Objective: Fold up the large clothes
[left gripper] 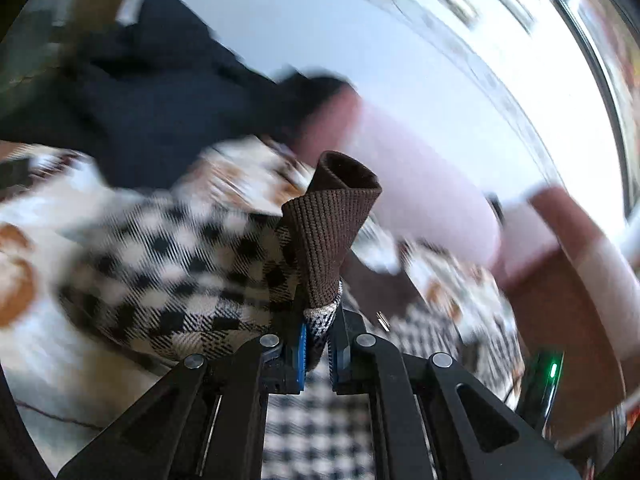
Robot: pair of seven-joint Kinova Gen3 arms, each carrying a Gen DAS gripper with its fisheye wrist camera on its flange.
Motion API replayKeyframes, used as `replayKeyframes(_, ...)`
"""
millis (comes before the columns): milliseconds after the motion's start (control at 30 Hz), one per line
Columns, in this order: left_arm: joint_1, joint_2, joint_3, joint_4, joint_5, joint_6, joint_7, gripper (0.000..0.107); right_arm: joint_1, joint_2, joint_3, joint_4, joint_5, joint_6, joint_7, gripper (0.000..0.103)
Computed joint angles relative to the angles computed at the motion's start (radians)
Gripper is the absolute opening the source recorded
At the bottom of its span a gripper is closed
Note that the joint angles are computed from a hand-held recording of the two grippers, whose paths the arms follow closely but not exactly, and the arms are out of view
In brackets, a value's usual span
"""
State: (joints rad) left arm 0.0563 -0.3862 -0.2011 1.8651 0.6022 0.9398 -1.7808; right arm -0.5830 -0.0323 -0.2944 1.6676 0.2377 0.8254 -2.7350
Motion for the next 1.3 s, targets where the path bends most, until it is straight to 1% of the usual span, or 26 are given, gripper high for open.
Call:
replayKeyframes(67,0.024,0.026,0.045,0.016,-0.001,-0.001,0.000,0.007,0.010,-0.022,0.004,0.018,0.000,0.002,-0.008,0.084)
replayKeyframes(133,0.036,0.060,0.096,0.018,-0.028,0.017,0.012,0.008,0.021,-0.037,0.002,0.030,-0.001,0.008,-0.019,0.084)
replayKeyframes(200,0.051,0.079,0.095,0.003,-0.035,0.067,-0.016,0.008,0.029,-0.042,-0.001,0.039,-0.012,0.009,-0.018,0.084)
replayKeyframes(233,0.056,0.083,0.073,-0.006,-0.015,0.093,-0.047,0.008,0.032,-0.043,-0.001,0.042,-0.021,0.009,-0.014,0.084)
replayKeyframes(267,0.055,0.082,0.048,-0.008,0.016,0.108,-0.080,0.011,0.035,-0.043,-0.003,0.049,-0.026,0.003,-0.013,0.084)
replayKeyframes(300,0.050,0.069,0.010,-0.007,0.056,0.132,-0.119,0.025,0.036,-0.044,-0.003,0.052,-0.038,-0.005,-0.004,0.084)
replayKeyframes(333,0.041,0.054,-0.027,-0.008,0.094,0.155,-0.151,0.036,0.037,-0.046,-0.003,0.056,-0.048,-0.013,0.003,0.084)
replayKeyframes(367,0.025,0.029,-0.072,-0.002,0.133,0.171,-0.182,0.056,0.037,-0.043,-0.005,0.057,-0.054,-0.021,0.010,0.084)
replayKeyframes(400,0.006,0.004,-0.101,0.011,0.160,0.171,-0.206,0.064,0.034,-0.037,-0.007,0.053,-0.062,-0.029,0.023,0.084)
replayKeyframes(467,-0.030,-0.030,-0.144,0.016,0.165,0.168,-0.230,0.065,0.027,-0.025,-0.013,0.046,-0.064,-0.037,0.033,0.084)
replayKeyframes(533,-0.073,-0.053,-0.170,0.011,0.125,0.162,-0.234,0.065,0.019,-0.008,-0.012,0.038,-0.074,-0.056,0.046,0.084)
replayKeyframes(600,-0.114,-0.060,-0.184,0.014,0.082,0.140,-0.215,0.065,0.023,0.006,-0.010,0.036,-0.113,-0.097,0.068,0.084)
replayKeyframes(667,-0.134,-0.045,-0.219,0.011,0.057,0.142,-0.204,0.065,0.008,0.022,0.007,0.027,-0.136,-0.115,0.076,0.084)
replayKeyframes(700,-0.145,-0.035,-0.247,0.006,0.050,0.158,-0.198,0.065,0.001,0.034,0.004,0.013,-0.123,-0.103,0.058,0.084)
replayKeyframes(733,-0.158,-0.026,-0.257,0.004,0.044,0.162,-0.190,0.065,-0.010,0.042,0.001,0.006,-0.102,-0.093,0.031,0.084)
replayKeyframes(833,-0.198,-0.014,-0.272,0.006,0.025,0.167,-0.184,0.065,-0.041,0.054,-0.001,-0.003,-0.065,-0.054,-0.023,0.084)
replayKeyframes(900,-0.211,-0.007,-0.280,0.008,0.030,0.170,-0.189,0.065,-0.065,0.060,-0.004,-0.002,-0.036,-0.019,-0.070,0.084)
replayKeyframes(1000,-0.228,-0.008,-0.272,0.009,0.035,0.178,-0.186,0.065,-0.081,0.080,0.000,0.004,-0.046,-0.014,-0.087,0.084)
replayKeyframes(1033,-0.231,-0.009,-0.267,0.010,0.034,0.177,-0.187,0.065,-0.086,0.086,-0.005,0.002,-0.029,-0.009,-0.103,0.084)
replayKeyframes(1067,-0.234,-0.011,-0.260,0.016,0.033,0.169,-0.191,0.065,-0.108,0.096,0.000,-0.012,0.004,0.007,-0.125,0.084)
replayKeyframes(1100,-0.242,-0.017,-0.238,0.019,0.020,0.157,-0.183,0.065,-0.140,0.110,0.014,-0.033,0.036,0.027,-0.131,0.083)
replayKeyframes(1133,-0.247,-0.023,-0.222,0.022,0.006,0.146,-0.176,0.065,-0.154,0.127,0.013,-0.056,0.056,0.043,-0.121,0.076)
replayKeyframes(1167,-0.251,-0.030,-0.199,0.025,-0.009,0.132,-0.163,0.065,-0.149,0.140,0.000,-0.076,0.060,0.059,-0.104,0.070)
replayKeyframes(1233,-0.252,-0.042,-0.166,0.033,-0.044,0.103,-0.141,0.065,-0.190,0.174,0.009,-0.130,0.093,0.118,-0.088,0.070)
replayKeyframes(1267,-0.247,-0.045,-0.162,0.034,-0.056,0.096,-0.133,0.065,-0.210,0.183,0.018,-0.144,0.103,0.127,-0.076,0.068)
replayKeyframes(1300,-0.240,-0.045,-0.160,0.035,-0.064,0.091,-0.126,0.065,-0.211,0.193,0.014,-0.157,0.097,0.129,-0.049,0.066)
